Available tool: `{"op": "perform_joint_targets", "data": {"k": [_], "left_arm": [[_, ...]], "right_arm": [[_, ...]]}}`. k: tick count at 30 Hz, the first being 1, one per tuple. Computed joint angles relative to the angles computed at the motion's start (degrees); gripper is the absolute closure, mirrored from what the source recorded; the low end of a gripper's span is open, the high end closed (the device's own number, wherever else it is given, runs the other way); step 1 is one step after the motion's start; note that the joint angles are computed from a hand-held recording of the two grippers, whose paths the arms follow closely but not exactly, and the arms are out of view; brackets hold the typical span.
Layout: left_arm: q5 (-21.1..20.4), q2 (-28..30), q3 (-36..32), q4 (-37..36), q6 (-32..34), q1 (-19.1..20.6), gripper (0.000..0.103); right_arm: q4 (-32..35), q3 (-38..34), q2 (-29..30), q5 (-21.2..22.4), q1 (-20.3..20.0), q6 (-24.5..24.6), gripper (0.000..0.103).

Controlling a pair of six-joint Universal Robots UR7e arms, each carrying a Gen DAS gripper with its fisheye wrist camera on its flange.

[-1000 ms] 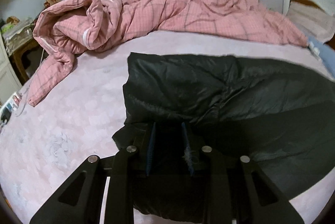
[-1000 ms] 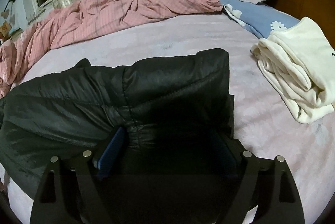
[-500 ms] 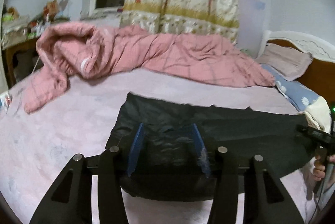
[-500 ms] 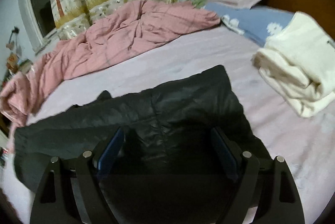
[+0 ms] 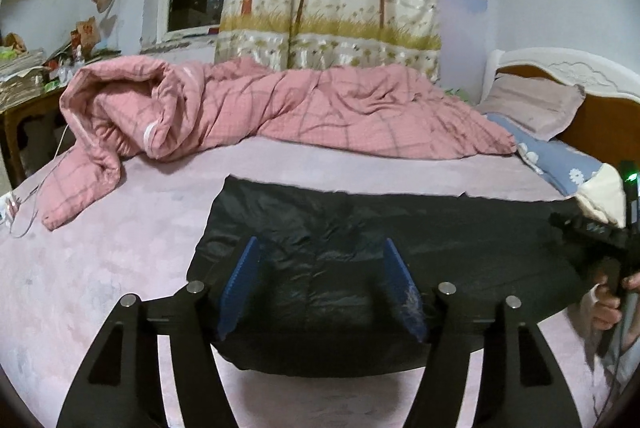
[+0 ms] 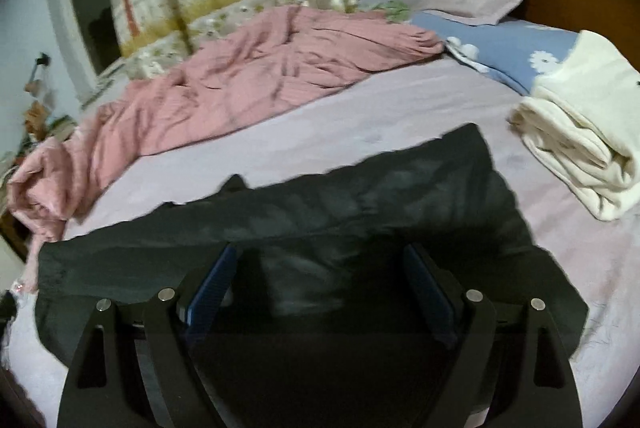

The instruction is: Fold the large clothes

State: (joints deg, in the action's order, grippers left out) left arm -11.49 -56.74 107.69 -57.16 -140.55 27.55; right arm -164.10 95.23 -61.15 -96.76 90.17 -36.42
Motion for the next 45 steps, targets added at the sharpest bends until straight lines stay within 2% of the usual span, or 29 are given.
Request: {"op": "perform_joint_targets", "data": {"k": [2,4,6,8,10,12,13,16,17,18,21,24,26,28,29,30,32,33,35,36,38,45], "left_arm": [[-0.3,0.4,-0.3,0.8,-0.5,0.1,0.039],[-0.1,1.2,-1.6,5.1,-3.9,-0.3,0.039],[0.2,2.5,-3.3,12.5,-10.4,-1.0,0.035],[0.3,3.3,-4.2,16.7,-15.1,-1.6,0.023],[-0.9,3.9,-5.0,18.3,-16.9,-1.8,0.020],[-1.9,4.1,-5.0,18.5,-17.6,-2.2,0.015],[-2.5,4.1,-4.8,18.0,-17.7,-2.4,0.009],[-4.2,3.3,-2.6,13.8,-16.3,-3.4,0.001],[-4.5,2.4,-1.1,9.8,-13.3,-3.7,0.001],[-4.7,1.3,0.5,5.3,-9.3,-3.8,0.001],[-6.9,0.5,3.1,-0.2,-5.4,-4.1,0.001],[-7.6,-3.1,9.8,-17.4,3.1,-3.4,0.001],[-8.6,-5.7,13.1,-25.4,5.5,-2.4,0.001],[-8.2,-7.3,14.6,-25.8,2.7,-1.8,0.001],[-8.7,-8.1,15.0,-25.6,2.4,-1.1,0.001],[-9.2,-8.8,15.6,-27.7,4.4,-0.4,0.001],[-9.9,-9.8,17.0,-35.4,12.3,1.6,0.001],[-10.4,-9.6,16.7,-36.1,13.9,2.6,0.001],[-9.7,-8.7,16.2,-36.1,13.4,3.4,0.001],[-9.4,-8.8,17.0,-39.7,15.6,3.6,0.001],[-8.8,-8.5,18.1,-45.3,19.0,3.8,0.001],[-7.6,-5.9,15.2,-43.8,23.4,4.0,0.005]], "right_arm": [[0.3,0.2,-0.5,-0.9,0.6,-0.9,0.016],[-0.2,2.4,-2.7,0.2,0.7,-3.0,0.016],[-5.4,6.7,-5.5,2.5,0.6,-8.5,0.015],[-11.9,10.9,-7.5,2.7,0.4,-12.7,0.015],[-12.1,12.3,-8.7,3.2,0.2,-11.7,0.015],[-9.0,12.8,-10.1,3.5,-0.3,-8.4,0.015],[-8.0,13.1,-10.6,3.4,-0.5,-7.2,0.015],[-7.6,14.2,-11.7,2.8,-1.4,-5.6,0.015],[-7.7,14.7,-12.3,3.3,-2.2,-4.8,0.015],[-6.6,15.0,-13.2,4.2,-3.1,-3.2,0.015],[0.2,14.3,-14.8,5.6,-5.5,0.9,0.015],[5.3,13.1,-15.6,6.7,-7.5,4.9,0.015],[6.1,11.7,-15.1,8.0,-8.7,6.5,0.015],[6.1,10.1,-13.8,7.6,-9.1,8.7,0.015],[8.1,8.8,-13.2,7.7,-9.7,11.6,0.015],[11.5,7.3,-12.9,8.5,-10.4,14.9,0.015],[21.8,4.4,-12.6,16.6,-13.3,20.6,0.014],[24.4,3.6,-12.2,19.0,-14.0,21.1,0.014],[22.4,3.2,-11.3,17.6,-13.5,19.9,0.013],[18.8,3.4,-10.5,16.0,-12.9,19.2,0.013],[17.1,2.2,-8.5,13.6,-12.1,19.4,0.012],[15.6,-0.7,-4.8,10.2,-10.3,20.4,0.012]]}}
